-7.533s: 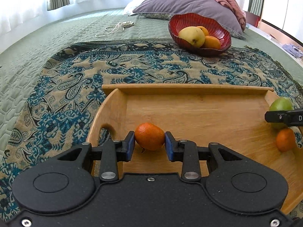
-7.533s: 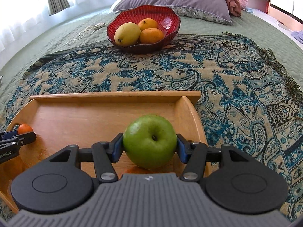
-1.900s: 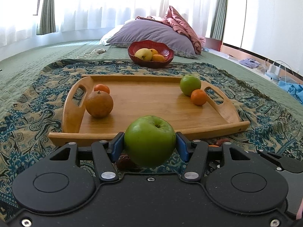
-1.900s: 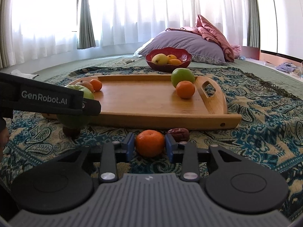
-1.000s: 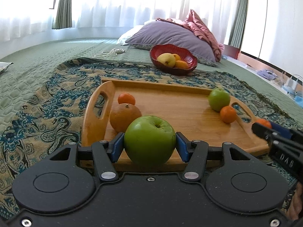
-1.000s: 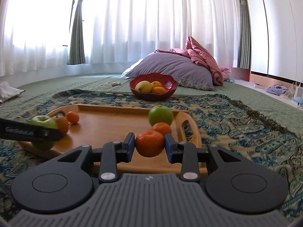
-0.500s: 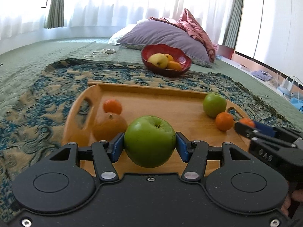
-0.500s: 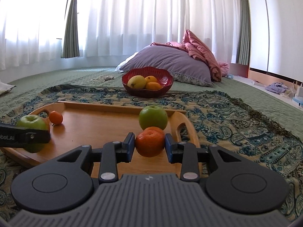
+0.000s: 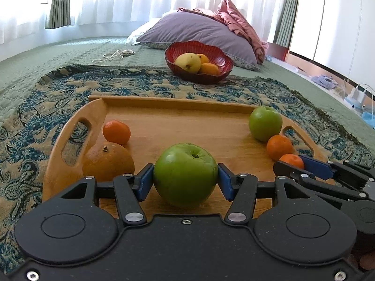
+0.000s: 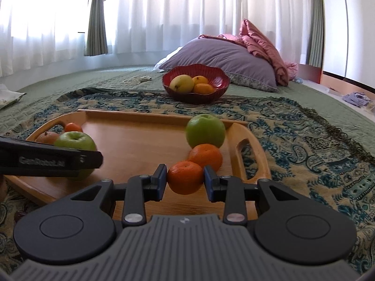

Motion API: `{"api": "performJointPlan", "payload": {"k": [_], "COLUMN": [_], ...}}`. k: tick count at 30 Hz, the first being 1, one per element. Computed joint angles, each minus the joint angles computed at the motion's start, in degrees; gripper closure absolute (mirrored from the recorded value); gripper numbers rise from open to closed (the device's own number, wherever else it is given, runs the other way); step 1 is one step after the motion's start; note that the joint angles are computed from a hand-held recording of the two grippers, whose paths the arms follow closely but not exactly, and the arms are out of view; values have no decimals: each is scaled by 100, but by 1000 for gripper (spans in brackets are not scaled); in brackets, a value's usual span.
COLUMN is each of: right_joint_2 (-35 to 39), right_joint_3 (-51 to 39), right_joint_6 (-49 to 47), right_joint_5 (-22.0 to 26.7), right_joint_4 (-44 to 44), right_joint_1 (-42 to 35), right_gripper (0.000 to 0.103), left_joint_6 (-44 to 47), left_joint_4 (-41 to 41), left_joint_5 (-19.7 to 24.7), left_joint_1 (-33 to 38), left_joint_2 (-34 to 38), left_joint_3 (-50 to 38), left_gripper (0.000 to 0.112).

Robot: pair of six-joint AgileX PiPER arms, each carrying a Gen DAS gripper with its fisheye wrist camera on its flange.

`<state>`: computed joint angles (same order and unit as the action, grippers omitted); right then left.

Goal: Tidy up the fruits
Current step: 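Carry the apple with the left tool over the tray while the right tool carries the tangerine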

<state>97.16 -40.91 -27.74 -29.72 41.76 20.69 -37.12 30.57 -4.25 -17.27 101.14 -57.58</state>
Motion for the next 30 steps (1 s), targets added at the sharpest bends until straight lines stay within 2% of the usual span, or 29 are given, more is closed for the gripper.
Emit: {"api": "performJointPlan", "payload": {"k": [3, 6, 10, 25, 30], "right_joint_2": [40, 103, 150, 206, 211], "right_joint_3": [-95, -200, -257, -335, -334], "right_joint_6": [-10, -23, -3, -70, -75], "right_joint_5": [126, 247, 336, 480, 480], "right_joint_4": [-45, -11, 13, 127, 116], "right_joint_1": [-24, -52, -84, -135, -135], "right_gripper": [64, 64, 64, 64, 64], "left_joint_6": [506, 573, 1291, 1690, 1540], "left_joint_4": [-469, -504, -1191, -1569, -1381], "left_joint_5": [4, -20, -52, -64, -60], "left_joint_1": [-14, -6, -32, -45, -27], "left_joint_2": [10, 18, 20, 14, 12], "left_joint_3": [-6, -2, 23, 39, 32], "left_gripper": [57, 57, 57, 57, 57]}}
